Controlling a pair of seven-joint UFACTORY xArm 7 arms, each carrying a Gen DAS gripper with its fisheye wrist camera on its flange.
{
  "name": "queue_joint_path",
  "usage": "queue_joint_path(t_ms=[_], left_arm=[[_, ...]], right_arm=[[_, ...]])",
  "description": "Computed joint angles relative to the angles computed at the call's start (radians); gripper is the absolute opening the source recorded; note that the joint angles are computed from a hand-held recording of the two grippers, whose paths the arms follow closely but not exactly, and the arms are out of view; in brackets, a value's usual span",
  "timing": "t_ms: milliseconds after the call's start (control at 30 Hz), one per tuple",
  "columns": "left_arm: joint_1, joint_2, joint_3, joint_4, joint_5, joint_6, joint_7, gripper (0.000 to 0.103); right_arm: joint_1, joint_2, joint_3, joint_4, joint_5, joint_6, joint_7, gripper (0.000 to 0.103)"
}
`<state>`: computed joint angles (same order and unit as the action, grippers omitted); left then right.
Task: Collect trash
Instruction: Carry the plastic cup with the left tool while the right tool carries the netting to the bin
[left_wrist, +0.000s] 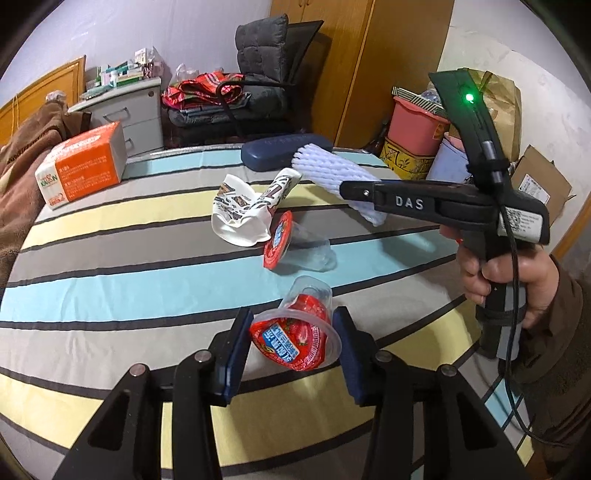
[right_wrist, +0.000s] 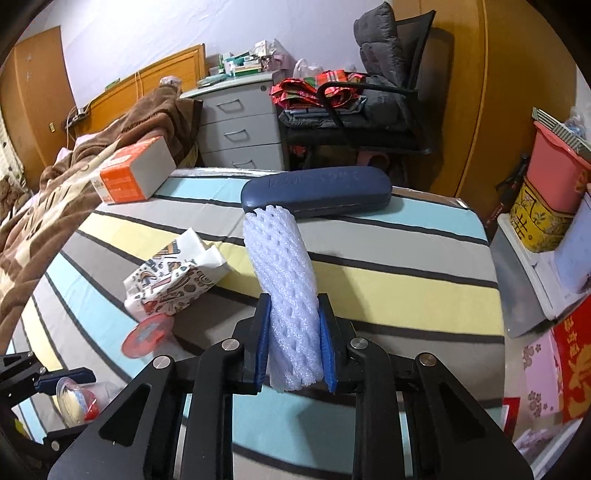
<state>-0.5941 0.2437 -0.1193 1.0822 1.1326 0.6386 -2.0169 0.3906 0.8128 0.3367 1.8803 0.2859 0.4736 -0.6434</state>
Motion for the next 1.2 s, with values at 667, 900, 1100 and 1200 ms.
queue_joint_path(t_ms=[667,900,1100,1200], left_arm=[[-0.085,-0.003,-0.053,0.109,0.008,0.175,0.033,0.046],[-0.134,0.056,-0.045,0.215,0.017,0.207,0.079,0.046],[-0.18,0.128,-0.02,0.327,0.013,0.208,0.142,0.046],[-0.207,0.168,-0.003,0.386,0.006,0.206,0.172,0.046]], right_arm=[[-0.236,-0.261,0.188,-0.392,0.329,-0.17,-0.23,0.024],[-0.306,-0.362,0.22,-0.514,0.518,-0.223,-0.357,0.024],[-0.334,-0.44,0.209,-0.594,0.705,-0.252,-0.485,0.024],[-0.337,-0.468,0.191,-0.617,0.788,-0.26,-0.534,0.024]])
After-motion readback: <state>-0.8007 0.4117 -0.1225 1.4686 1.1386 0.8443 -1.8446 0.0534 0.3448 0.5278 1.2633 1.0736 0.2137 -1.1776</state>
